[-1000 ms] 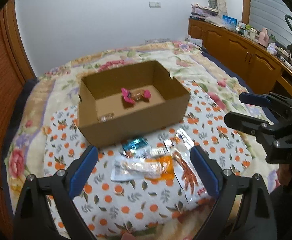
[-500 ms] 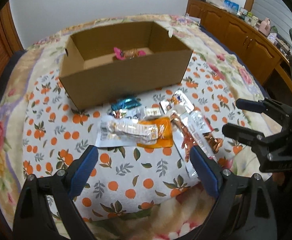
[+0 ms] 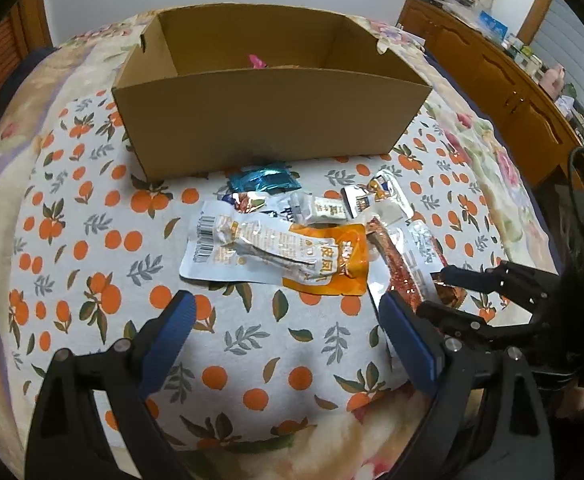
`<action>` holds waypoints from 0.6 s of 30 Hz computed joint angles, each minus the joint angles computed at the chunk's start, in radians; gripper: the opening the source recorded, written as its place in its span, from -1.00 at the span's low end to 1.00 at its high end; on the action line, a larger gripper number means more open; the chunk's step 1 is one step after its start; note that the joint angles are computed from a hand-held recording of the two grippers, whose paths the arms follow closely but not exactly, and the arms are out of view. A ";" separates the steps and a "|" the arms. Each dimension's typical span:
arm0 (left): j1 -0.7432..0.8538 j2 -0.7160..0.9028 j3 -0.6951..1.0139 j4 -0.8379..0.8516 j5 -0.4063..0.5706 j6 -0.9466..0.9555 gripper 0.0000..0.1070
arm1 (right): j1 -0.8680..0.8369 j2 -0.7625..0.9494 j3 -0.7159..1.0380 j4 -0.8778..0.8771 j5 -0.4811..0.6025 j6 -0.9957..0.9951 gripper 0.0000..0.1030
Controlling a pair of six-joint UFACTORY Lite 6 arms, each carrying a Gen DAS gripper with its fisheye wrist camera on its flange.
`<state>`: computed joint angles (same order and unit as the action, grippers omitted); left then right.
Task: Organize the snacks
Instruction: 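Withdraw both tools from the box back toward the snack pile, then grasp the orange-and-white pouch with the left tool while the right tool grasps the chicken-feet pouch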
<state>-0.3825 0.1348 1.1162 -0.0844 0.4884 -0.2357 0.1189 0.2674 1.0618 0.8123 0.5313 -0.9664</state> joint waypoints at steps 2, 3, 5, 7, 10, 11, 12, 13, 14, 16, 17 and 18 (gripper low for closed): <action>0.000 0.006 -0.006 0.005 -0.001 -0.003 0.73 | 0.006 0.022 0.006 -0.015 -0.004 0.013 0.05; 0.000 0.008 -0.009 0.007 -0.004 -0.003 0.73 | 0.009 0.030 0.010 -0.024 -0.005 0.021 0.05; -0.004 0.008 -0.016 0.018 -0.011 -0.010 0.73 | 0.013 0.051 0.019 -0.046 -0.011 0.041 0.05; -0.009 0.012 -0.015 0.042 -0.013 -0.028 0.73 | 0.013 0.068 0.028 -0.056 -0.011 0.048 0.05; -0.009 0.012 -0.013 0.056 -0.014 -0.040 0.73 | 0.013 0.093 0.048 -0.066 -0.010 0.064 0.06; -0.006 0.011 -0.015 0.050 -0.015 -0.035 0.73 | 0.011 0.102 0.054 -0.059 -0.007 0.060 0.06; -0.005 0.009 -0.015 0.045 -0.016 -0.034 0.73 | 0.010 0.108 0.059 -0.052 -0.007 0.058 0.06; -0.001 0.005 -0.016 0.037 -0.018 -0.027 0.73 | 0.006 0.113 0.064 -0.037 -0.006 0.048 0.08; 0.000 0.004 -0.017 0.037 -0.018 -0.028 0.73 | 0.003 0.115 0.067 -0.027 -0.005 0.039 0.10; 0.001 0.000 -0.018 0.042 -0.018 -0.033 0.73 | -0.005 0.103 0.065 0.006 -0.008 0.009 0.14; 0.000 -0.001 -0.017 0.040 -0.016 -0.034 0.73 | -0.014 0.094 0.062 0.029 -0.002 -0.013 0.16; 0.000 -0.001 -0.016 0.036 -0.016 -0.031 0.73 | -0.024 0.087 0.063 0.053 0.007 -0.033 0.19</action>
